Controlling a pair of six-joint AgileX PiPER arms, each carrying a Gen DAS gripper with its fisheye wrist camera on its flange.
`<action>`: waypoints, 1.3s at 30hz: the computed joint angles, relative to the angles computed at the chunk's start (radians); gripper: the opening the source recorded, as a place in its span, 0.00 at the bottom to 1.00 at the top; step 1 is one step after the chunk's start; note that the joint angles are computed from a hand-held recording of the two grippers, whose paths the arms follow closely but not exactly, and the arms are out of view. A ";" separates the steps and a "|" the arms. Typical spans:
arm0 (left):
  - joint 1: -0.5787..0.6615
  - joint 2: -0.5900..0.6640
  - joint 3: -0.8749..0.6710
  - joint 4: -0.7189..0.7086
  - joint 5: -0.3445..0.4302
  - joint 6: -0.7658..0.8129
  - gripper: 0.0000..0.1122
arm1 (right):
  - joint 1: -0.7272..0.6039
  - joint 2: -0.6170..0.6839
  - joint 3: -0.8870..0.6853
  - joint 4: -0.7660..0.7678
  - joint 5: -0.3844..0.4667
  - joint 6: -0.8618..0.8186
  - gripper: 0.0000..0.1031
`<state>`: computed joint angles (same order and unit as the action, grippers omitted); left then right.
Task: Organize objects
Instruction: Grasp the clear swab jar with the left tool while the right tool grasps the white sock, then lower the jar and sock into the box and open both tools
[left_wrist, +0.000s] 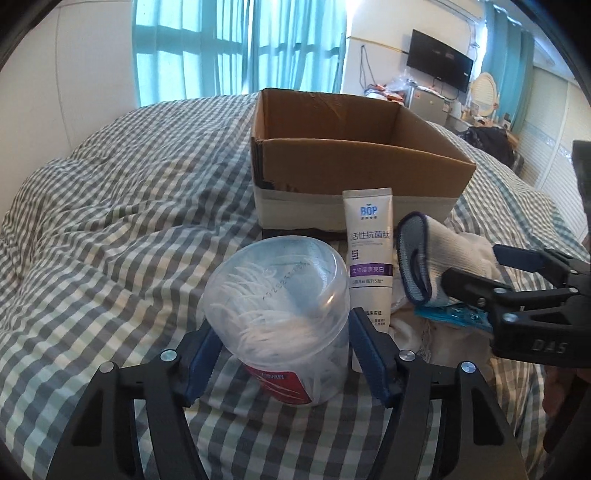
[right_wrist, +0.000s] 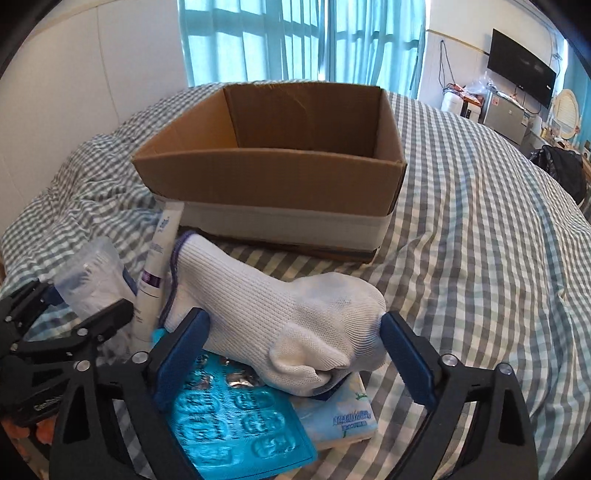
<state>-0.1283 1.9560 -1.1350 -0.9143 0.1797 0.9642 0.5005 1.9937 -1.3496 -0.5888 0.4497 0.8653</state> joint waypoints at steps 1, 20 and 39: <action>0.002 -0.001 -0.001 -0.013 0.004 0.011 0.60 | 0.002 0.004 0.001 -0.022 0.002 0.018 0.85; 0.007 -0.170 0.090 -0.068 -0.041 0.027 0.60 | 0.092 -0.140 0.091 -0.289 0.048 0.264 0.14; 0.004 -0.038 -0.390 0.364 0.113 -0.445 0.59 | 0.067 -0.188 -0.158 -0.229 0.120 0.040 0.14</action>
